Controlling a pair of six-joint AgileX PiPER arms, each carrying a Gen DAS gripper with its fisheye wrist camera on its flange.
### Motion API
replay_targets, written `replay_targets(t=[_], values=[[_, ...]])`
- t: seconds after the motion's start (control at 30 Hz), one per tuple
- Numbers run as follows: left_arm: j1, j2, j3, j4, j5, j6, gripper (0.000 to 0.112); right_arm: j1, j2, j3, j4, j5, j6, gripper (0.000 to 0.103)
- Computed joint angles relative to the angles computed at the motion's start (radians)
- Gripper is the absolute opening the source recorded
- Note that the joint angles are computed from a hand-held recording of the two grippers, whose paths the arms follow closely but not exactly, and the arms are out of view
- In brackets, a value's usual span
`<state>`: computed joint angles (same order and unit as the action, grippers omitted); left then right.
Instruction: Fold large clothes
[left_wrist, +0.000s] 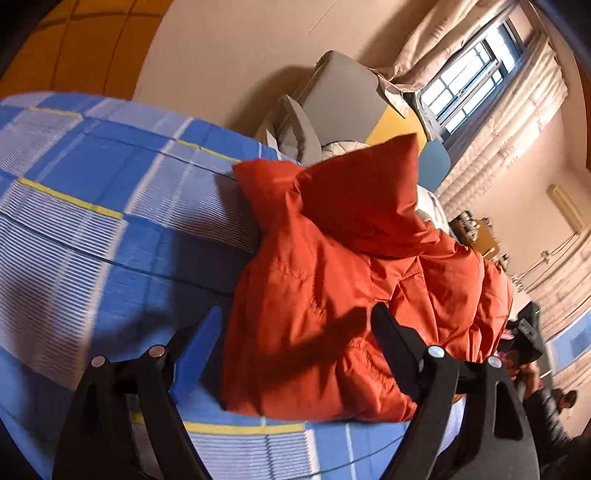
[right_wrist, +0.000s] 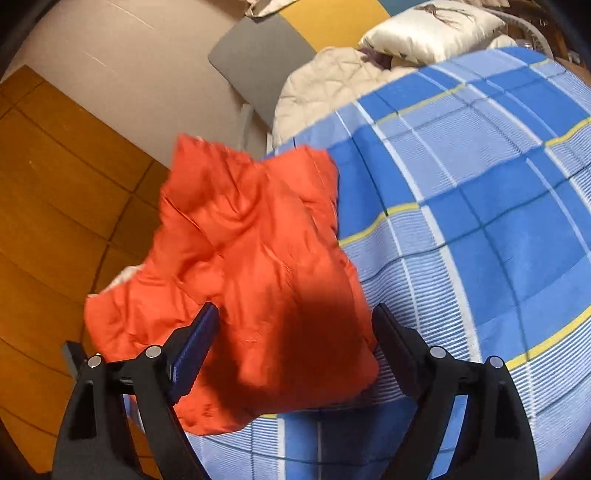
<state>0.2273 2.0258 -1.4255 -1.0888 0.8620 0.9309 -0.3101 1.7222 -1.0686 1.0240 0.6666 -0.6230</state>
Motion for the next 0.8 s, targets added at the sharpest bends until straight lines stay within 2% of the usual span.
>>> replay_targets(t=[0.03, 0.1, 0.13, 0.17, 0.2, 0.27, 0.4, 0.57, 0.8], values=[[-0.005, 0.015, -0.014, -0.003, 0.009, -0.010, 0.076, 0.010, 0.019, -0.011, 0.012, -0.007, -0.011, 0.080], [-0.013, 0.045, -0.047, 0.007, 0.037, -0.041, 0.047, 0.023, 0.046, -0.034, 0.014, -0.001, -0.002, 0.063], [-0.019, 0.049, -0.050, 0.011, 0.039, -0.045, 0.039, 0.029, 0.051, -0.042, 0.005, -0.005, 0.009, 0.059], [-0.023, 0.048, -0.049, 0.014, 0.040, -0.047, 0.028, 0.036, 0.056, -0.051, -0.010, -0.007, 0.019, 0.048], [-0.026, 0.046, -0.045, 0.015, 0.039, -0.047, 0.019, 0.040, 0.056, -0.056, -0.023, -0.005, 0.029, 0.040], [-0.029, 0.031, -0.027, 0.026, 0.033, -0.045, 0.010, 0.041, 0.040, -0.048, -0.039, -0.002, 0.042, 0.029], [-0.002, -0.036, 0.058, -0.036, 0.051, 0.019, 0.006, 0.035, -0.032, 0.005, -0.047, 0.004, 0.047, 0.020], [0.051, -0.150, 0.188, -0.075, 0.104, 0.088, 0.005, 0.005, -0.147, 0.099, -0.014, 0.044, 0.011, 0.019], [0.176, -0.355, 0.432, -0.067, 0.216, 0.148, 0.005, -0.039, -0.351, 0.249, -0.084, 0.141, 0.038, 0.019]])
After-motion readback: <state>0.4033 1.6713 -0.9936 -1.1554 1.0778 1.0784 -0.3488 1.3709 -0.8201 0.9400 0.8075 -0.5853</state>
